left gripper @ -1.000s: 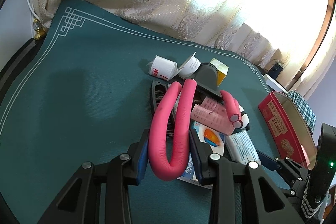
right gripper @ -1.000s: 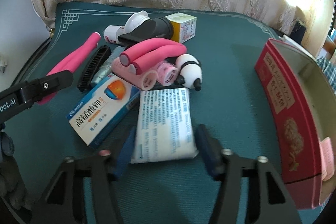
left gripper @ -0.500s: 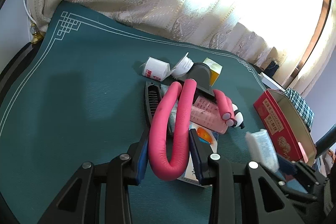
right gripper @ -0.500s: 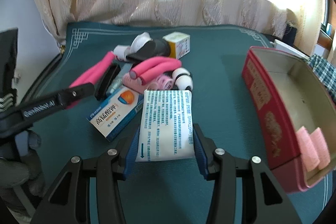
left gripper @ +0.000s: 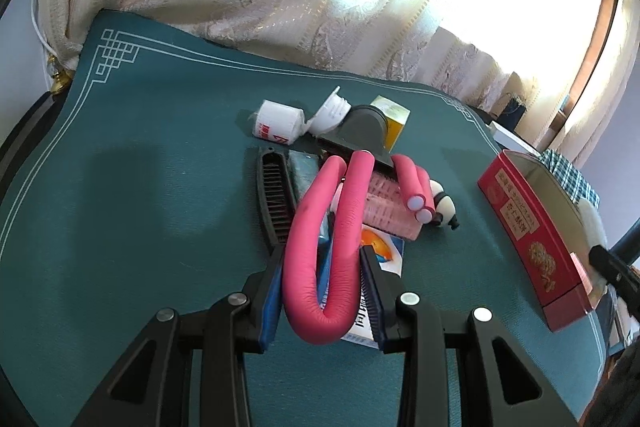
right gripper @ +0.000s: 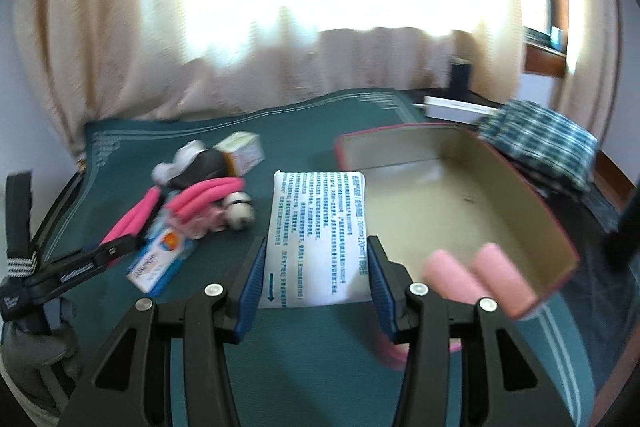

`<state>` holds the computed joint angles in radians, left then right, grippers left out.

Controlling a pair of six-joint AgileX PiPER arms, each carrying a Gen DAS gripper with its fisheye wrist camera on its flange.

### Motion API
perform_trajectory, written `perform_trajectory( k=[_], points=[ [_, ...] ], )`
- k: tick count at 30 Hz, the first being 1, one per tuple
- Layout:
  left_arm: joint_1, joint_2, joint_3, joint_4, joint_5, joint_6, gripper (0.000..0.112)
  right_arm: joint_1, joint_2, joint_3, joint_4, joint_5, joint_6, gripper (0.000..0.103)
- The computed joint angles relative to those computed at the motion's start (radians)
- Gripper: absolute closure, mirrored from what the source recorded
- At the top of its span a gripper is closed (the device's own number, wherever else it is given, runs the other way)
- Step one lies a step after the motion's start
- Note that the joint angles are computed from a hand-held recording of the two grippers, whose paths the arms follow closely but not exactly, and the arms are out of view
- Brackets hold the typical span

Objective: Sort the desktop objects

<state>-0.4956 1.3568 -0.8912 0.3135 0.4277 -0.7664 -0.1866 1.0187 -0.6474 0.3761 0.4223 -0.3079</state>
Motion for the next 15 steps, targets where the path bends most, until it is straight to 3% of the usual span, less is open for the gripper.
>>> perform_trajectory(
  k=[6, 15],
  points=[
    [-0.064, -0.018, -0.007, 0.122, 0.030, -0.137, 0.075, -0.292, -0.013, 0.001, 0.308, 0.103, -0.383, 0.051],
    [-0.178, -0.026, -0.044, 0.135, 0.077, -0.202, 0.075, -0.532, 0.085, -0.040, 0.528, 0.187, -0.664, 0.051]
  ],
)
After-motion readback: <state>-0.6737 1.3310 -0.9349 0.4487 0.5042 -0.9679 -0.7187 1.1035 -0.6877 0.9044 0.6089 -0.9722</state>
